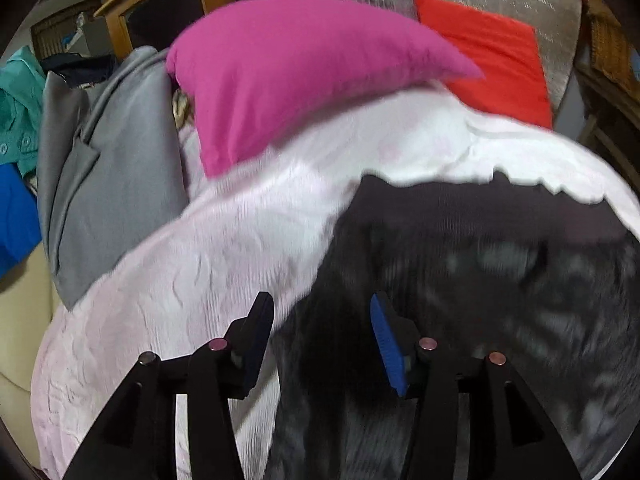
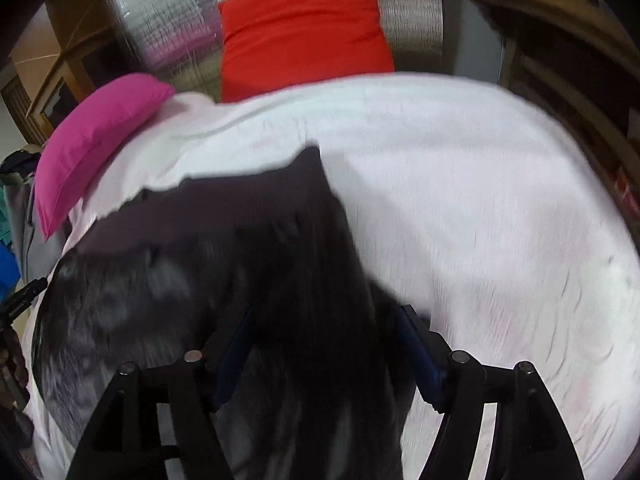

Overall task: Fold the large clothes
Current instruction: 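Close both grippers on the ribbed edge of the black bundle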

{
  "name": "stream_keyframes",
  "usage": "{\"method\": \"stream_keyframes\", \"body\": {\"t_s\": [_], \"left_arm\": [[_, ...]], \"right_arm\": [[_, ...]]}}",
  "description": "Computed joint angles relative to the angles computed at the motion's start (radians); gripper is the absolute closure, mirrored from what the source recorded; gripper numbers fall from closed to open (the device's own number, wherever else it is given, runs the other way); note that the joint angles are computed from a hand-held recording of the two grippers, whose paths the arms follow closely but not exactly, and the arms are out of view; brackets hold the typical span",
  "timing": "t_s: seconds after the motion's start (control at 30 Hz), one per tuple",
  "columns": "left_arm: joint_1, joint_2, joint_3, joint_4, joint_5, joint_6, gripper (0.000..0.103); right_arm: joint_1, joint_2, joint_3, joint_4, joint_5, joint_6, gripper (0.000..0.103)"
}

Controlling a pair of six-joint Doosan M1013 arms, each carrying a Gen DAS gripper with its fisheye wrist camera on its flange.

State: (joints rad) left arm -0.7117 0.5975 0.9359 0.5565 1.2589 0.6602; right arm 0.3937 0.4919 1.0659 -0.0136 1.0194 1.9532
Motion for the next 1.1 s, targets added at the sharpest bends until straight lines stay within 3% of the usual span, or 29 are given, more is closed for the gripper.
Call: {"method": "stream_keyframes", "body": {"t_s": [0.03,0.07,0.13,0.23,0.53,0.6,0.67,0.73,0.77,0.83,0.87,0.93,1.03,1.1], "left_arm": [[-0.002,0.009,-0.006,-0.004,0.027,0.007,0.053],[-0.004,0.012,-0.003,-0.006,0.038,0.009,0.063],[-0.005,0.029,-0.015,-0.007,0.072,0.013,0.068],[-0.003,0.044,-0.035,-0.004,0.103,0.011,0.073],[-0.006,0.046,-0.029,0.011,0.110,0.014,0.074],[-0.006,0.047,-0.032,0.012,0.111,0.014,0.074],[-0.004,0.028,-0.012,0.006,0.080,-0.003,0.074],[-0.006,-0.010,0.028,0.013,0.039,-0.048,0.070],[-0.010,-0.032,0.053,0.030,0.019,-0.079,0.060],[-0.026,-0.066,0.097,0.081,0.008,-0.136,0.048],[-0.031,-0.079,0.119,0.089,-0.004,-0.146,0.046],[-0.029,-0.076,0.126,0.061,0.017,-0.110,0.046],[-0.018,-0.065,0.137,-0.019,0.022,-0.074,0.053],[-0.024,-0.057,0.112,-0.003,0.052,-0.081,0.055]], "right_arm": [[-0.001,-0.004,0.010,0.000,-0.006,0.013,0.064],[-0.001,-0.004,0.012,-0.005,-0.009,0.019,0.069],[-0.001,0.001,0.000,-0.027,0.011,0.013,0.082],[0.003,0.008,-0.010,-0.064,0.029,0.016,0.087],[0.004,-0.006,0.021,-0.086,0.011,0.070,0.087],[0.003,-0.004,0.015,-0.074,0.017,0.084,0.084],[0.008,-0.010,0.002,-0.099,0.039,0.120,0.074],[0.020,-0.034,0.017,-0.139,0.019,0.143,0.037],[0.029,-0.060,0.044,-0.162,-0.026,0.143,0.031],[0.041,-0.094,0.081,-0.174,-0.076,0.137,0.029],[0.044,-0.109,0.100,-0.153,-0.095,0.125,0.029],[0.049,-0.117,0.121,-0.128,-0.087,0.105,0.029],[0.048,-0.086,0.115,-0.111,0.030,0.087,0.039],[0.038,-0.099,0.137,-0.090,0.001,0.128,0.040]]}}
